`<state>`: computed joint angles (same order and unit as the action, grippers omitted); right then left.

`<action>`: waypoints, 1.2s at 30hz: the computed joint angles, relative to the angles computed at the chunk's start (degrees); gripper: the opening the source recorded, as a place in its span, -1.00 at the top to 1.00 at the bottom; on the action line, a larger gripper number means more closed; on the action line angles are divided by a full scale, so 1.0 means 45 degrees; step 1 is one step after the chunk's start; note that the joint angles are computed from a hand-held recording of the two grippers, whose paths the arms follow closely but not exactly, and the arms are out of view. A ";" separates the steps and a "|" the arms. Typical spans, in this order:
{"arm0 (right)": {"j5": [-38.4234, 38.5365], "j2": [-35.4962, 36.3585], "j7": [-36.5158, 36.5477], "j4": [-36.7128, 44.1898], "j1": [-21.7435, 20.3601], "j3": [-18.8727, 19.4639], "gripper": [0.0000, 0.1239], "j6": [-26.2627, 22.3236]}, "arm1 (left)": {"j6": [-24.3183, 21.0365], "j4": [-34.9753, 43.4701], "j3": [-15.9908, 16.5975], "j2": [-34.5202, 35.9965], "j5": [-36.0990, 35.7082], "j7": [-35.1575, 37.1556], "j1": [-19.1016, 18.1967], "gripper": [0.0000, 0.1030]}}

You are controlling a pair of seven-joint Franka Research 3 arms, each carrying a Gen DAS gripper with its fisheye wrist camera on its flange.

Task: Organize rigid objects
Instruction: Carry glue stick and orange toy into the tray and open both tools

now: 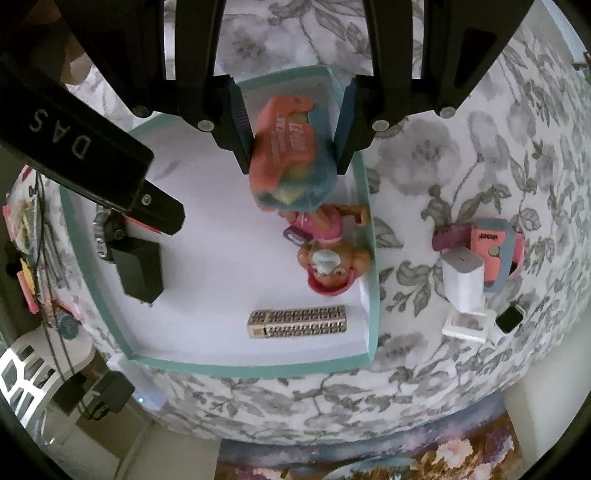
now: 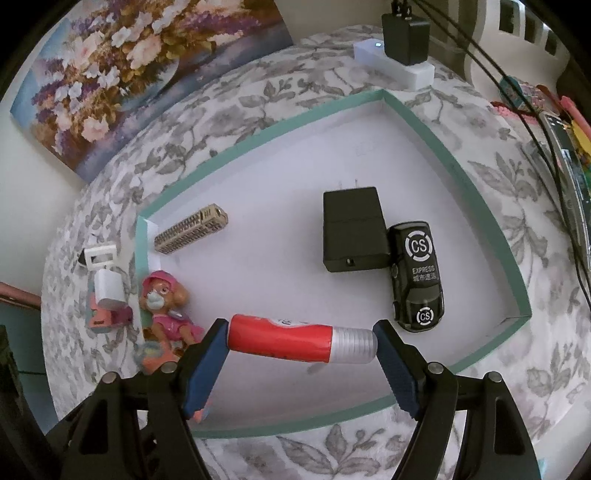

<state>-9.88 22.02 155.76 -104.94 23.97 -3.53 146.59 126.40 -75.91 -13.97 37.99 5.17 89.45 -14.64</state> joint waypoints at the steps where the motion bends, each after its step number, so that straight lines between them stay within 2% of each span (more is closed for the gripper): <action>1: 0.0011 0.0051 -0.0045 0.0068 -0.0004 0.0013 -0.31 -0.0084 | -0.0106 0.0045 -0.0016 0.0045 -0.0040 0.0018 0.0021 0.14; 7: 0.0066 0.0133 -0.0156 0.0177 -0.0018 0.0006 -0.32 -0.0171 | -0.0340 0.0291 0.0019 0.0229 0.0040 0.0019 -0.0060 0.13; 11: -0.0030 0.0177 -0.0176 0.0280 0.0034 -0.0028 -0.36 -0.0420 | -0.0633 0.0508 0.0045 0.0373 0.0107 0.0037 -0.0137 -0.01; 12: -0.0046 0.0220 -0.0169 0.0345 0.0042 -0.0027 -0.41 -0.0502 | -0.0610 0.0474 0.0027 0.0354 0.0080 0.0051 -0.0122 -0.02; 20: -0.0538 0.0188 0.0127 0.0453 0.0212 -0.0152 -0.42 -0.0625 | -0.0295 0.0159 -0.0001 0.0043 -0.0001 0.0091 -0.0027 -0.03; 22: -0.0705 0.0169 0.0236 0.0487 0.0251 -0.0175 -0.44 -0.0677 | -0.0242 0.0164 -0.0023 -0.0002 -0.0048 0.0142 0.0022 -0.08; 24: -0.0896 0.0132 0.0370 0.0511 0.0297 -0.0205 -0.49 -0.0728 | -0.0144 0.0110 -0.0016 -0.0076 -0.0073 0.0105 0.0041 -0.34; 31: -0.1781 -0.0057 0.0990 0.0521 0.0458 -0.0321 -0.52 -0.0853 | 0.0248 0.0010 0.0065 -0.0307 -0.0132 -0.0049 0.0215 -0.36; 34: -0.2064 -0.0150 0.1243 0.0487 0.0462 -0.0318 -0.53 -0.0910 | 0.0567 -0.0170 0.0253 -0.0484 0.0076 -0.0359 0.0250 -0.54; 36: -0.2227 -0.0201 0.1364 0.0469 0.0453 -0.0300 -0.54 -0.0933 | 0.0652 -0.0056 0.0412 -0.0395 0.0285 -0.0716 0.0208 -0.57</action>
